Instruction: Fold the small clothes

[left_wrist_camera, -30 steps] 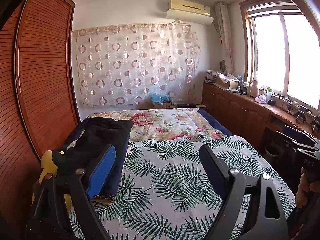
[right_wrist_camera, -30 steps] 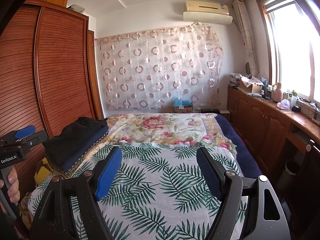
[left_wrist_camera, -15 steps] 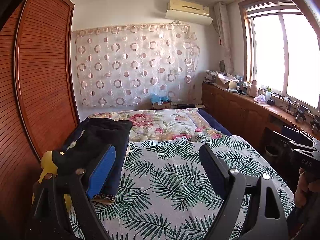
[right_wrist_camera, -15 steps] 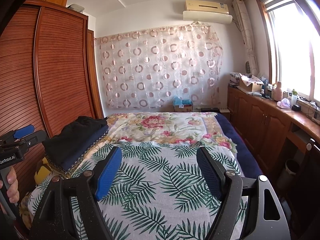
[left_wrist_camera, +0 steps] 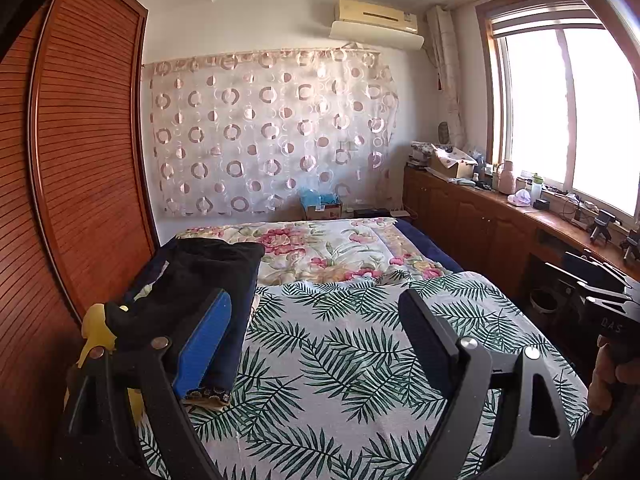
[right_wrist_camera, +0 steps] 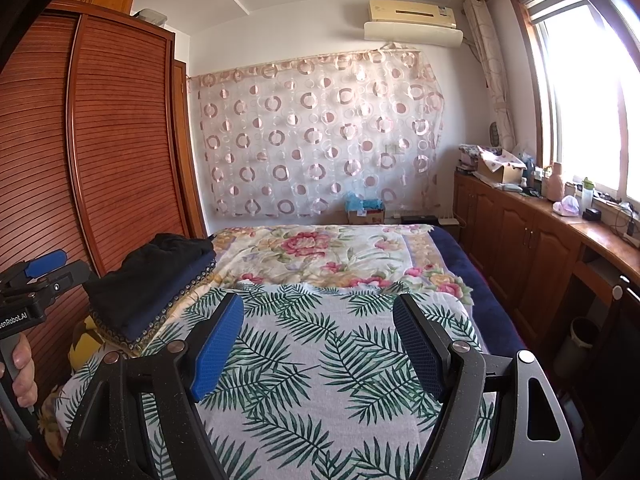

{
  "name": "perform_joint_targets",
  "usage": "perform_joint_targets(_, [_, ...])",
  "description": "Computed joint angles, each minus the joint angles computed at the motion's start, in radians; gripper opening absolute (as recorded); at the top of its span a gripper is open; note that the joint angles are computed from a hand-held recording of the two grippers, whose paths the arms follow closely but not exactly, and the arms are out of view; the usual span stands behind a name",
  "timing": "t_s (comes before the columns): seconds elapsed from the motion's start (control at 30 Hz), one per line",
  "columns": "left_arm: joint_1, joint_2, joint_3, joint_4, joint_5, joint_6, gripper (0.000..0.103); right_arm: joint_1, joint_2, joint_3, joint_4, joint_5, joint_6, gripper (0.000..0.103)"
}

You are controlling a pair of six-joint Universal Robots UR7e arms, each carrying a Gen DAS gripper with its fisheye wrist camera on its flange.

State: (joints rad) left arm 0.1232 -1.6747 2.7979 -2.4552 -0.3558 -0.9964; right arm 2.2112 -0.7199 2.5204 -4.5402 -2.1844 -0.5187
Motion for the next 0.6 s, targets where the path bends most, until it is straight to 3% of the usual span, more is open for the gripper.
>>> perform_joint_targets(0.6, [-0.004,-0.015,0.005,0.017,0.002,-0.007,0.086,-0.003,0.005,-0.001,-0.004,0.001,-0.002,0.079])
